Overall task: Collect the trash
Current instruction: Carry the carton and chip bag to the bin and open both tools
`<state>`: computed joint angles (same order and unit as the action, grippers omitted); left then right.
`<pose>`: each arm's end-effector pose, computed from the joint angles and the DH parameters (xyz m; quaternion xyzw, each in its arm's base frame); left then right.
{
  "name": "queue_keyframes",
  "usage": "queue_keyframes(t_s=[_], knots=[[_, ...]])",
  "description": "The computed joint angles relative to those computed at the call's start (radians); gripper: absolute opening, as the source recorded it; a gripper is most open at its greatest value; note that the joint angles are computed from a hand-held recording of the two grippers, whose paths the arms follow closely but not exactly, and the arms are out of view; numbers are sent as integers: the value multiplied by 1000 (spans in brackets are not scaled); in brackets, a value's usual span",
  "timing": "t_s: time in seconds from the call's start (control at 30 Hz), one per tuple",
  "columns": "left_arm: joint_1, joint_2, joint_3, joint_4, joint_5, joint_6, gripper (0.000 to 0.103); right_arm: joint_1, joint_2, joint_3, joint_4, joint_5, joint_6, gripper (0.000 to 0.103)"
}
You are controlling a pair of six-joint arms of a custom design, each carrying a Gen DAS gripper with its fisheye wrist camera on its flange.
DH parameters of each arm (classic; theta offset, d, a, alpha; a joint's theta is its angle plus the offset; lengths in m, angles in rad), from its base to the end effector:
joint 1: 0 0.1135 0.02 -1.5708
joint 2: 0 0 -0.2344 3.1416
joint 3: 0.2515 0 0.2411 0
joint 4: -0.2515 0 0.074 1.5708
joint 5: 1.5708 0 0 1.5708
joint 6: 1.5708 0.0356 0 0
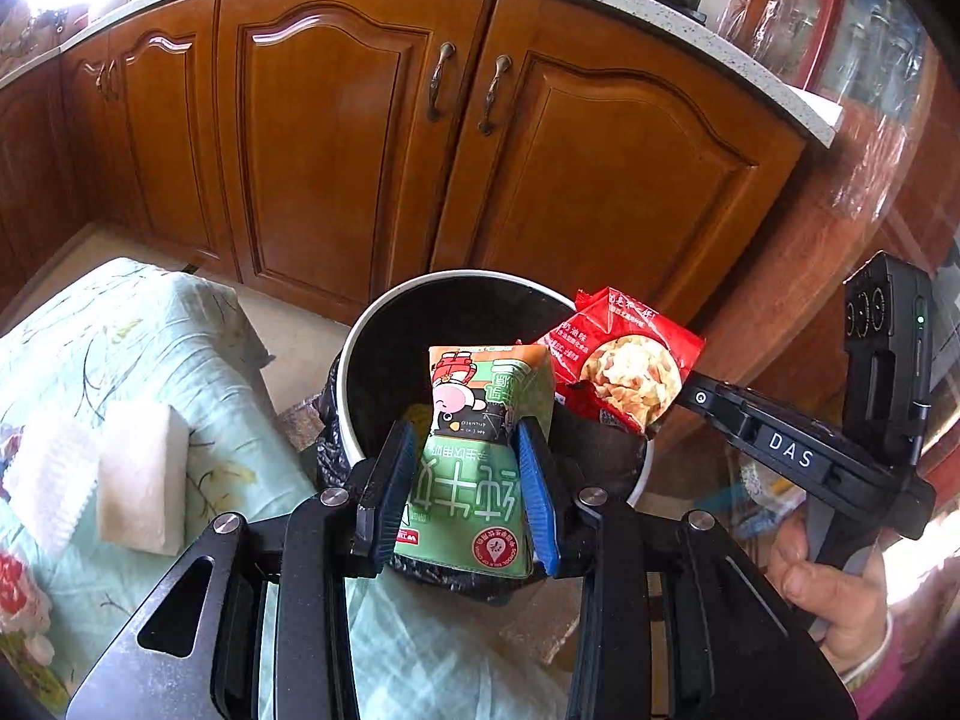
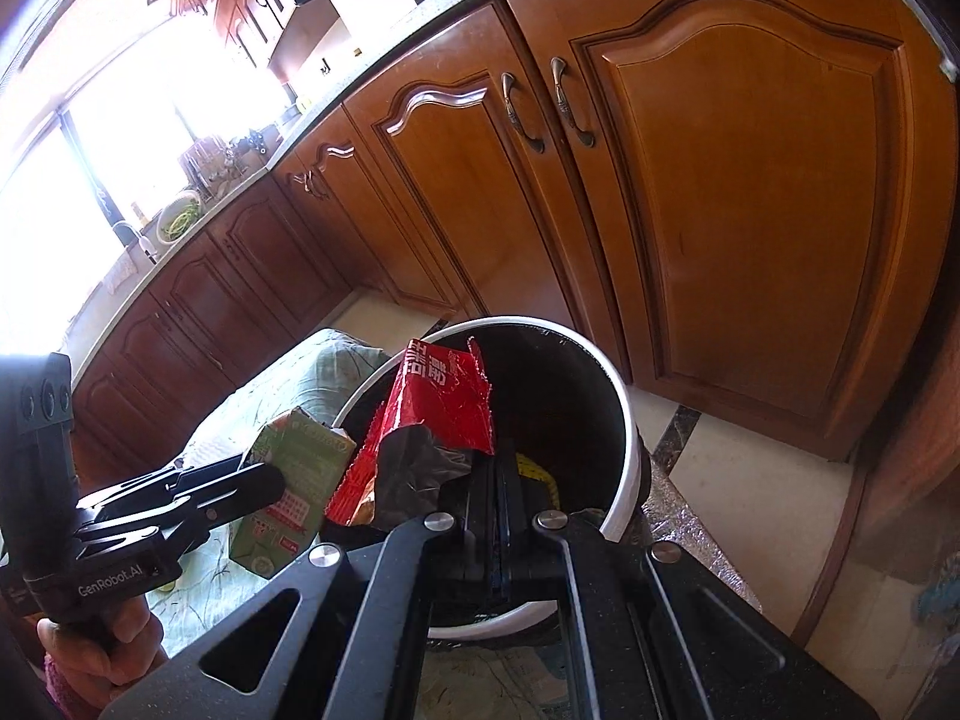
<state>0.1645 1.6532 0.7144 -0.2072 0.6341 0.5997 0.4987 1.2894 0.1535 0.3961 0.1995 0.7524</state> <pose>0.2678 0.0231 0.1006 0.2647 0.8927 -0.2081 0.2995 0.1686 0.0838 0.0788 0.1551 0.8980 0.1613 0.3789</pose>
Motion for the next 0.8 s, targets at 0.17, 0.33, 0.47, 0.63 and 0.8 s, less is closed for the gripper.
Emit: queue_keyframes(t_s=[0.17, 0.33, 0.47, 0.63, 0.8], knots=[[-44, 45, 21, 43, -39, -53, 33, -39, 45, 27, 5, -30, -26, 1], [-60, 87, 44, 53, -46, -80, 33, -52, 77, 64, -17, -45, -32, 5], [-64, 119, 77, 30, -36, -86, 34, -82, 114, 79, 2, -81, -48, 12], [-23, 104, 64, 19, -2, -69, 48, -73, 94, 39, 44, -74, -28, 43], [76, 70, 37, -31, 49, -2, 54, -14, 48, -3, 53, -37, 27, 44]])
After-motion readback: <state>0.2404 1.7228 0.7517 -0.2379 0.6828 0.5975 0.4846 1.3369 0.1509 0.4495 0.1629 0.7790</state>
